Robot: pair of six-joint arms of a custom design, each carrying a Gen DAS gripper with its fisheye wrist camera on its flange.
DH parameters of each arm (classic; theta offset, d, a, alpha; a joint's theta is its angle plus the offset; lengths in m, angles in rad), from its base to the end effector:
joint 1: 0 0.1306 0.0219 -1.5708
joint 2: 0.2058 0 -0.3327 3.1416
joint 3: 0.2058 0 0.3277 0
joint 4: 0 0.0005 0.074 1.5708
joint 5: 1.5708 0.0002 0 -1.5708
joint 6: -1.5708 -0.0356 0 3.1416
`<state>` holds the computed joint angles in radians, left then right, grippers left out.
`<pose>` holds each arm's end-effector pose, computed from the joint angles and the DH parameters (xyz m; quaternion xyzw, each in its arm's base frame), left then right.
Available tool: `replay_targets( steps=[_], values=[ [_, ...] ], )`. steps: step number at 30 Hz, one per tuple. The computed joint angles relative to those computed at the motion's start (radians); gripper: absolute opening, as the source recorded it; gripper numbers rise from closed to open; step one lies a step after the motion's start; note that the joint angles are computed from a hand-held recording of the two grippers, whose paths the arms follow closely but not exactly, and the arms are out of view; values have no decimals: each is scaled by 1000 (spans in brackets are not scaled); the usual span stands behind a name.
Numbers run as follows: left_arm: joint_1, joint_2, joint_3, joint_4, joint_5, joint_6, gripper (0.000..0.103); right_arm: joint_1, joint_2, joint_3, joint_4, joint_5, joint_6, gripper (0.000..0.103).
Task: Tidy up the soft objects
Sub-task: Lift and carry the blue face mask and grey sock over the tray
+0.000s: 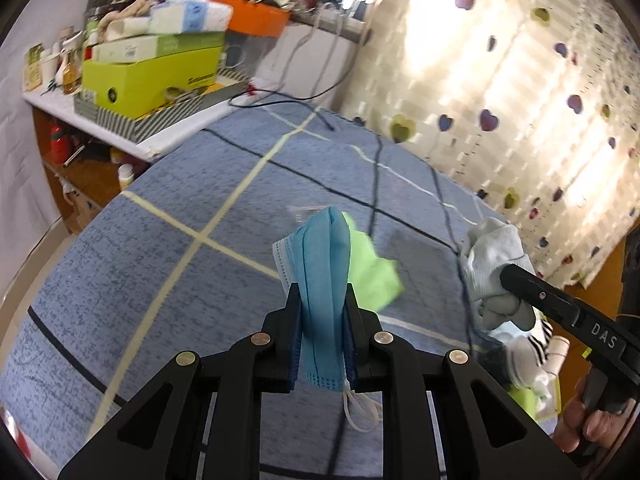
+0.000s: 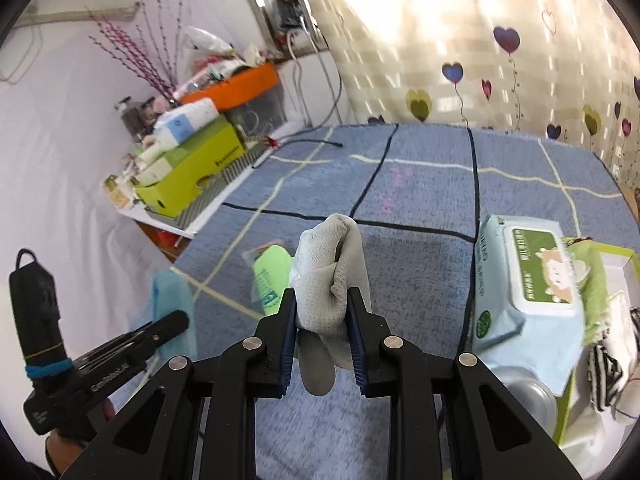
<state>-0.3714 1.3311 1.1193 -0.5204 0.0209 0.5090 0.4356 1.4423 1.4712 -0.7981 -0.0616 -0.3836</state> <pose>0.3838 -0.1508 0.3208 -0.0585 0.9115 -0.1821 0.3642 0.4106 0.1930 0.3954 -0.0359 0.9197 0.1813 0.3464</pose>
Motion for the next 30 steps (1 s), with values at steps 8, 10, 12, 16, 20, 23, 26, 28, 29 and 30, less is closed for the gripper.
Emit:
replay_targets(
  steps=[8, 10, 12, 16, 20, 23, 26, 28, 29, 30],
  values=[
    [-77, -30, 11, -17, -20, -9, 18, 11, -142, -93, 1, 52, 24, 23],
    [-100, -39, 14, -20, -23, -14, 18, 11, -173, -114, -1, 61, 28, 23],
    [-120, -44, 19, -24, -30, -17, 18, 11, -203, -135, -2, 70, 31, 23],
    [-155, -49, 33, -31, -41, -22, 18, 6, -263, -175, -4, 84, 38, 23],
    [-187, -48, 48, -39, -50, -29, 18, -9, -318, -210, -5, 96, 40, 23],
    [-212, -42, 63, -44, -55, -36, 18, -17, -354, -232, -11, 104, 38, 23],
    [-235, -33, 79, -49, -59, -41, 18, -29, -381, -249, -16, 107, 37, 23],
    [-251, -26, 94, -54, -62, -45, 18, -39, -402, -261, -17, 108, 36, 23],
    [-260, -22, 103, -57, -65, -48, 18, -44, -413, -267, -17, 109, 37, 23],
    [-265, -18, 110, -59, -65, -51, 18, -48, -423, -273, -17, 112, 36, 23]
  ],
)
